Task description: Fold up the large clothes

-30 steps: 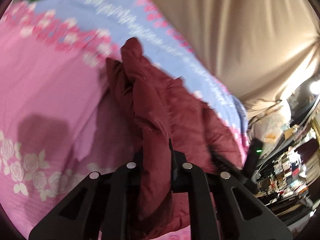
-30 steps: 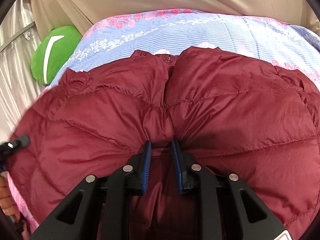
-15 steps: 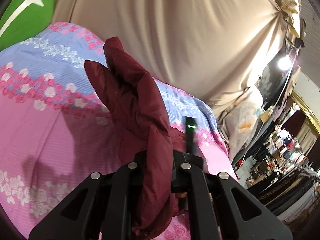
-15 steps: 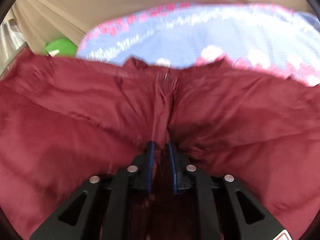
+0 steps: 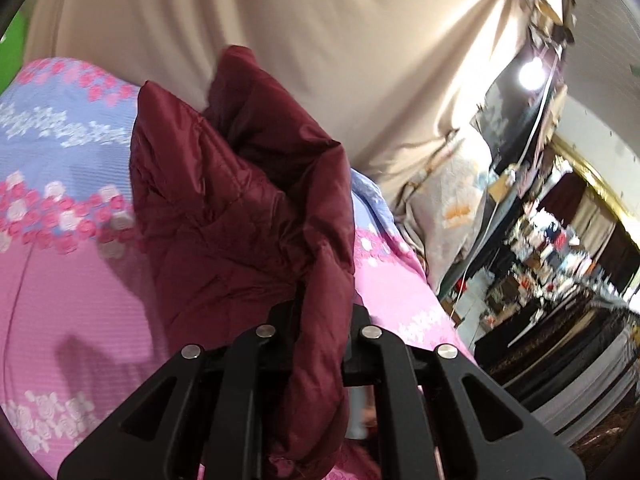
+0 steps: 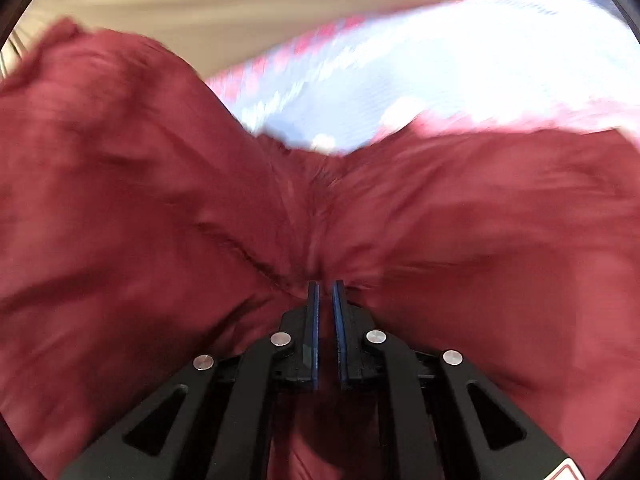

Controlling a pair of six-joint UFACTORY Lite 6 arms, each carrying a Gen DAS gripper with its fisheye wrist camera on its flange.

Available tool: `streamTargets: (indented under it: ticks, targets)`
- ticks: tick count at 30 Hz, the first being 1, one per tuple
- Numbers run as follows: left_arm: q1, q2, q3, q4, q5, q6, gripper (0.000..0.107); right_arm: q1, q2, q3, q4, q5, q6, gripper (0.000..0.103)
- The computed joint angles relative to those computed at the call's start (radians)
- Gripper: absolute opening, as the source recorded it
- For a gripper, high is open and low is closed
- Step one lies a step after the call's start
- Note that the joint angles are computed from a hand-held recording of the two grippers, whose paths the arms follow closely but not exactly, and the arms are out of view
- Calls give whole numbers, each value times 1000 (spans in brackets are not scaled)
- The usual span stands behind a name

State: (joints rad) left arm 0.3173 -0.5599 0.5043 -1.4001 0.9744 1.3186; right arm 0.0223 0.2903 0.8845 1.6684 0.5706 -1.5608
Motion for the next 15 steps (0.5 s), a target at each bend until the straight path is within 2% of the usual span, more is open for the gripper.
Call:
streamTargets:
  ticks: [2, 4, 6, 8, 10, 15]
  targets:
    - [-73, 7, 5, -16, -43, -5, 9, -151, -146, -129, -51, 25, -23, 12]
    - [-158, 23, 13, -42, -96, -1, 9, -306, -218, -203, -87, 44, -48, 13]
    - [-234, 41, 15, -67, -147, 5, 9, -471, -216, -228, -104, 83, -86, 13]
    - [-299, 64, 21, -92, -187, 13, 9, -593, -122, -177, -132, 138, -81, 13]
    - [-376, 99, 33, -118, -240, 22, 9, -634, -38, -130, -162, 179, -77, 9]
    - [-568, 193, 72, -174, -385, 47, 9, -500, 30, -114, -97, 107, -161, 9]
